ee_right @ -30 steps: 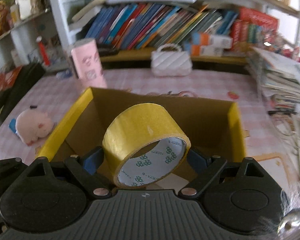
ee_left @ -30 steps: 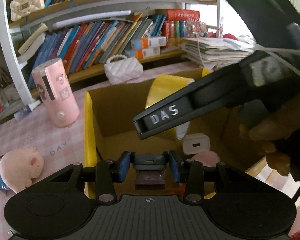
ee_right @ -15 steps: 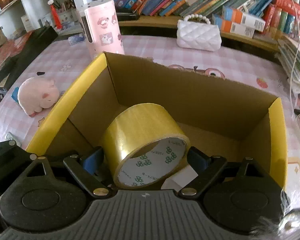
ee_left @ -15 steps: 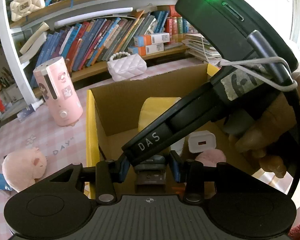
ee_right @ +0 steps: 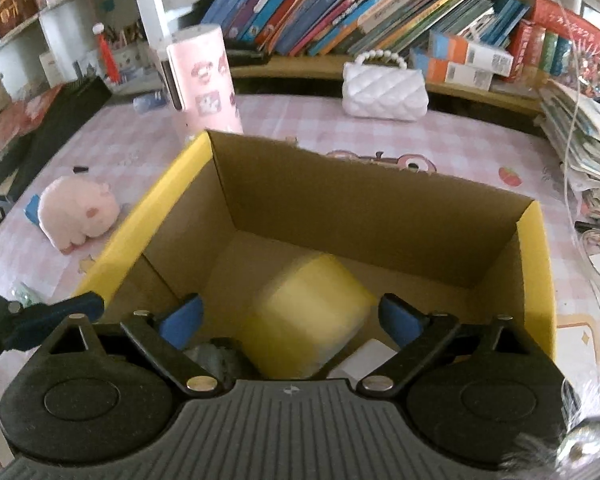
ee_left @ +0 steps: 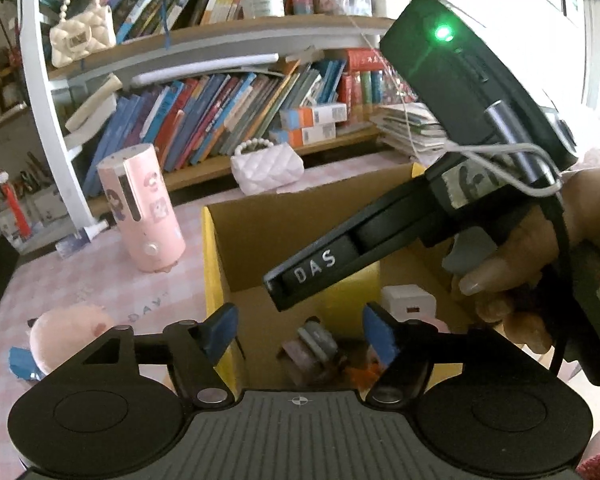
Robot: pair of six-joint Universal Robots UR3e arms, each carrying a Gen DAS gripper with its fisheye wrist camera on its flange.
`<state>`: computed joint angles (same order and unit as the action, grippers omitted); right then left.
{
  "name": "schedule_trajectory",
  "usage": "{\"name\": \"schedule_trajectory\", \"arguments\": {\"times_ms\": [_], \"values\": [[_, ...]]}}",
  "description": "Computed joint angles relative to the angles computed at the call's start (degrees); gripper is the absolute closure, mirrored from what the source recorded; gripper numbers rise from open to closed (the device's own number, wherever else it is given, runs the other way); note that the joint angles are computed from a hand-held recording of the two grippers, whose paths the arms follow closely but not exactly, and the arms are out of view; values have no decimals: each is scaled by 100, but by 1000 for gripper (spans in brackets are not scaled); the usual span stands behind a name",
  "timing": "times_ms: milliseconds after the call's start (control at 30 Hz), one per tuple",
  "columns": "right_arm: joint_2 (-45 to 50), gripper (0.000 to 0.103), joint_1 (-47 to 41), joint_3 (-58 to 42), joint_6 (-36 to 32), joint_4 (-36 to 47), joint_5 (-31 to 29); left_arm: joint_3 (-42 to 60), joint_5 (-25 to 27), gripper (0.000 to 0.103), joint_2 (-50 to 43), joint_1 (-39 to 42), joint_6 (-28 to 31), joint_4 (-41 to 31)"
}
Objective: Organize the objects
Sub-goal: 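Withdraw both open tools from the box back over the table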
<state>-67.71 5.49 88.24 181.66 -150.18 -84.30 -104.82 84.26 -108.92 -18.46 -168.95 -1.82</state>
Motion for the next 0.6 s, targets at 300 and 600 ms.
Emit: {"name": "schedule_trajectory", "arguments": {"times_ms": [300,600], "values": [[-791,7,432,1092,574,-1214,-793,-984,-70,26,704,236,-142,598],[-1475,7,1235,1970,1505,-2084,-2472,-2072,-280,17,1536,619,-127,1132]]}}
